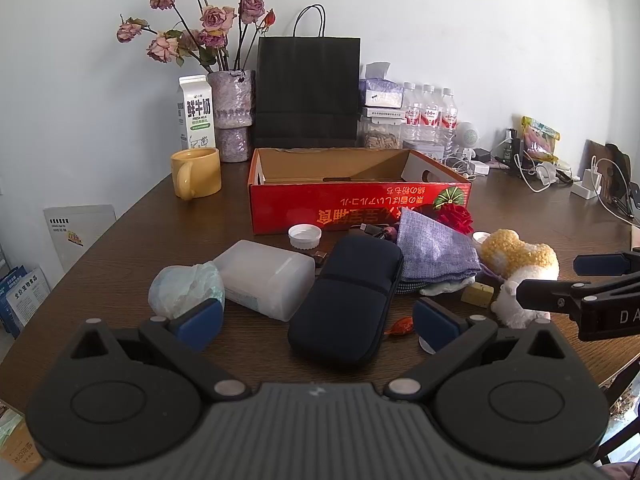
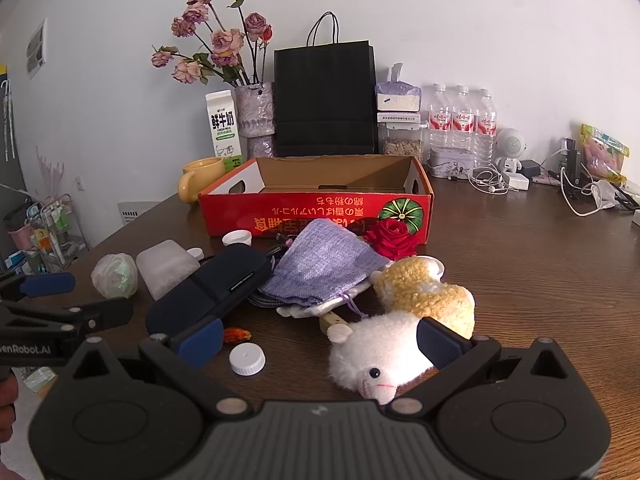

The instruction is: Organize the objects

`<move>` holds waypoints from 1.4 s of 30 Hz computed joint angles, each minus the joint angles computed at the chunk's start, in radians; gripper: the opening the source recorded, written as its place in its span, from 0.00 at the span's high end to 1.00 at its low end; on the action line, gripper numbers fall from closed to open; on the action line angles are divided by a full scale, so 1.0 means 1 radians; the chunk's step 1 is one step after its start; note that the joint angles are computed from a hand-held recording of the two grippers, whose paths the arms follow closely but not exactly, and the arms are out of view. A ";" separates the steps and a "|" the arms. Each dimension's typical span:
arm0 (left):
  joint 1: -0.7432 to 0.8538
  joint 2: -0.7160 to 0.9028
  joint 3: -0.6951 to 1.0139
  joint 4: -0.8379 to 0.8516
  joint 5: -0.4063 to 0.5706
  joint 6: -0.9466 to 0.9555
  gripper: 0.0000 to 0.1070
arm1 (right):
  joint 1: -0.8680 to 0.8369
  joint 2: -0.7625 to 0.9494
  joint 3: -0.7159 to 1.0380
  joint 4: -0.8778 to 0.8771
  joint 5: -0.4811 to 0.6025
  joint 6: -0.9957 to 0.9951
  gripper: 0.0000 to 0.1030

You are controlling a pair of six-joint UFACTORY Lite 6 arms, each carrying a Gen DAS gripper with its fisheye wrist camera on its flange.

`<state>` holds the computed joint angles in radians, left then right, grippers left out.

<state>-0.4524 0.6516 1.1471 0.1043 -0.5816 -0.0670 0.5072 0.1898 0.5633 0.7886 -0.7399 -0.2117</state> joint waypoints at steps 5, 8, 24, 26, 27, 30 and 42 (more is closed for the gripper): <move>0.000 0.000 0.000 0.000 -0.001 0.000 0.04 | 0.000 0.002 0.001 0.000 -0.001 0.000 0.00; 0.000 0.000 0.000 0.000 -0.001 0.000 0.04 | 0.001 0.002 0.001 0.001 -0.002 0.000 0.00; 0.001 0.000 0.001 0.002 0.001 -0.001 0.04 | -0.001 0.003 0.001 -0.002 -0.001 0.002 0.00; 0.001 0.000 0.001 0.002 0.001 -0.001 0.04 | -0.001 0.003 0.001 -0.002 -0.001 0.002 0.00; 0.001 0.001 0.001 0.003 0.002 -0.002 0.04 | -0.001 0.003 0.001 -0.002 -0.001 0.001 0.00; 0.006 0.011 0.003 0.000 -0.006 0.003 0.04 | -0.001 0.004 -0.004 0.003 -0.014 -0.006 0.00; 0.056 0.064 0.107 -0.085 0.043 0.028 0.04 | -0.093 0.048 -0.032 -0.035 -0.098 -0.020 0.00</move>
<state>-0.3967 0.7159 1.2543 0.0188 -0.5386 -0.0387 0.4142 0.2376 0.5311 0.7541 -0.8374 -0.2317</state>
